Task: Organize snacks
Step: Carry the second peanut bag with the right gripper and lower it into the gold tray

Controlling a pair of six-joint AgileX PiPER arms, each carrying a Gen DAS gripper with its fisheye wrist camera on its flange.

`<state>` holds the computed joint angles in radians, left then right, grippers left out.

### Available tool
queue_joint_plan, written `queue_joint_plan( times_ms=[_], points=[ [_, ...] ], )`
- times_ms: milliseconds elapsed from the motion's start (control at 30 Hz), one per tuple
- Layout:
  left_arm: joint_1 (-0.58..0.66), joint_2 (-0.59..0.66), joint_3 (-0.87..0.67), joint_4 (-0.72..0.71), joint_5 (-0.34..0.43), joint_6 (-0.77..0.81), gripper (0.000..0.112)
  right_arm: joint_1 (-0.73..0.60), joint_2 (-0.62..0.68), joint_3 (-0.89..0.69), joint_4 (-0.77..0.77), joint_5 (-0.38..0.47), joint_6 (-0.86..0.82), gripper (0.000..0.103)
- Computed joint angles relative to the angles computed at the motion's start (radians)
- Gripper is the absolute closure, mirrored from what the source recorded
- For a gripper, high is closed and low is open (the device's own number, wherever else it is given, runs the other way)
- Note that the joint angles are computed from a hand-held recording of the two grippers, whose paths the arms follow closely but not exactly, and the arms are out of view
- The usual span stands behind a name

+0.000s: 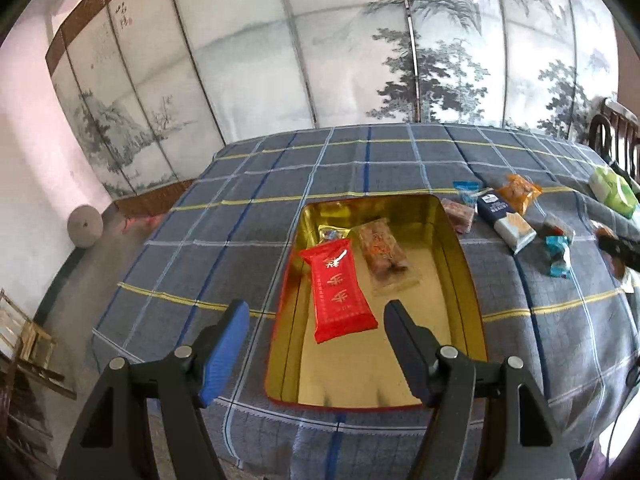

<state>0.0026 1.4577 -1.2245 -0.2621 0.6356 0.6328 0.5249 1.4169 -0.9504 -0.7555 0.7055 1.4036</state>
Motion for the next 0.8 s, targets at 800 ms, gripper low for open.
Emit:
queue_joint_plan(
  times_ms=[800],
  points=[
    [0.026,0.012,0.019,0.063,-0.046,-0.084,0.041,-0.254,-0.001,0.011,0.987,-0.314,-1.192,0.067]
  ],
)
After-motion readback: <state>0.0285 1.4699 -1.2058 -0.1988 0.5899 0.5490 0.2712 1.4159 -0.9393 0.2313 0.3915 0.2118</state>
